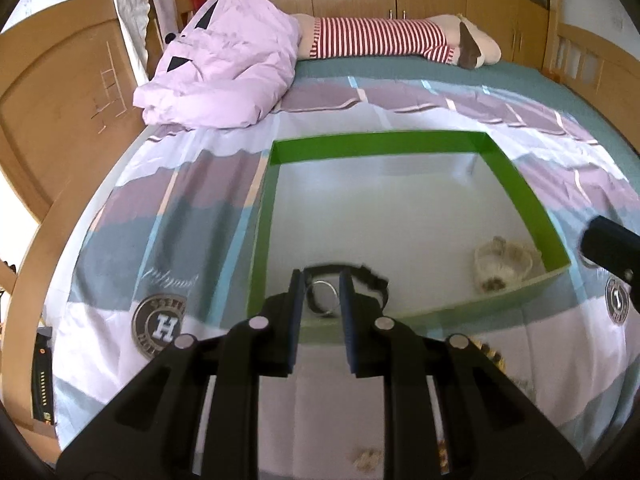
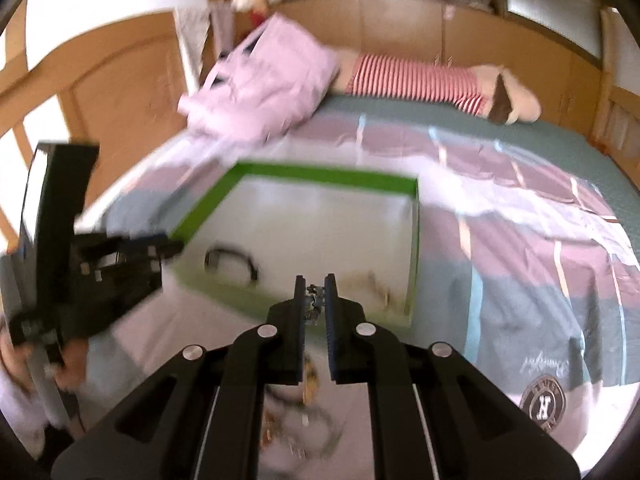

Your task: Organize jewelry

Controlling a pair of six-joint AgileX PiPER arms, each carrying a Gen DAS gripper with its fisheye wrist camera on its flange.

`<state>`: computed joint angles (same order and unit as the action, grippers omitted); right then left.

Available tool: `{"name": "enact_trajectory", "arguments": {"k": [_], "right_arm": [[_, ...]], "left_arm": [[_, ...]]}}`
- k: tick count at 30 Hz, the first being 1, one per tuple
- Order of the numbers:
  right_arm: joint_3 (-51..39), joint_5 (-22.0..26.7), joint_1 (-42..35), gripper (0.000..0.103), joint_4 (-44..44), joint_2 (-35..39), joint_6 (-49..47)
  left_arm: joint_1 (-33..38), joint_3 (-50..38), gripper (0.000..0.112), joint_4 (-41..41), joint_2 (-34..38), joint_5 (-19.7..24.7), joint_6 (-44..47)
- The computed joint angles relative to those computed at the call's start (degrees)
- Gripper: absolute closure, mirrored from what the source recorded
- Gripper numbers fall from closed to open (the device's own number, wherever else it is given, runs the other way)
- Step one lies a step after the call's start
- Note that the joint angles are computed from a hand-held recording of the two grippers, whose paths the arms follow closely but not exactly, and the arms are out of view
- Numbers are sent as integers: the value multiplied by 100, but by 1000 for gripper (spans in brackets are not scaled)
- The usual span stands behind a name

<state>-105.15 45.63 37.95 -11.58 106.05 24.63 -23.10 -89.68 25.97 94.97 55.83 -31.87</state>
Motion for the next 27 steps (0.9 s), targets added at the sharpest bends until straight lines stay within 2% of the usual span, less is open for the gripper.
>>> {"name": "enact_trajectory", "arguments": {"k": [5,11,15,16,19,20,24,27], "right_arm": [[-1112,466,-173,94,139,912,-183],[-1116,609,-223,94,195,1231,-117],[-1122,662,-250,94,212,1232,-98],[-1147,695,-254,91,190,1248,-63],[-996,560,-304,70,274,1115,17],[-951,511,-313,66,303,1065,24],[-924,482,-314,62,376,977,-48],[-925,485,-301,59,425,936,-73]], "left_arm": [[176,-228,94,-139,380,54,12],[543,-501,94,-622,732,68,226],[524,-494,94,-557,744,123,211],[500,-473,94,-494,727,120,173],[474,-473,90,-505,694,141,203],[457,-467,87,-490,675,146,201],[376,-391,67,-320,598,105,102],[353,-399,67,-330,583,116,156]]}}
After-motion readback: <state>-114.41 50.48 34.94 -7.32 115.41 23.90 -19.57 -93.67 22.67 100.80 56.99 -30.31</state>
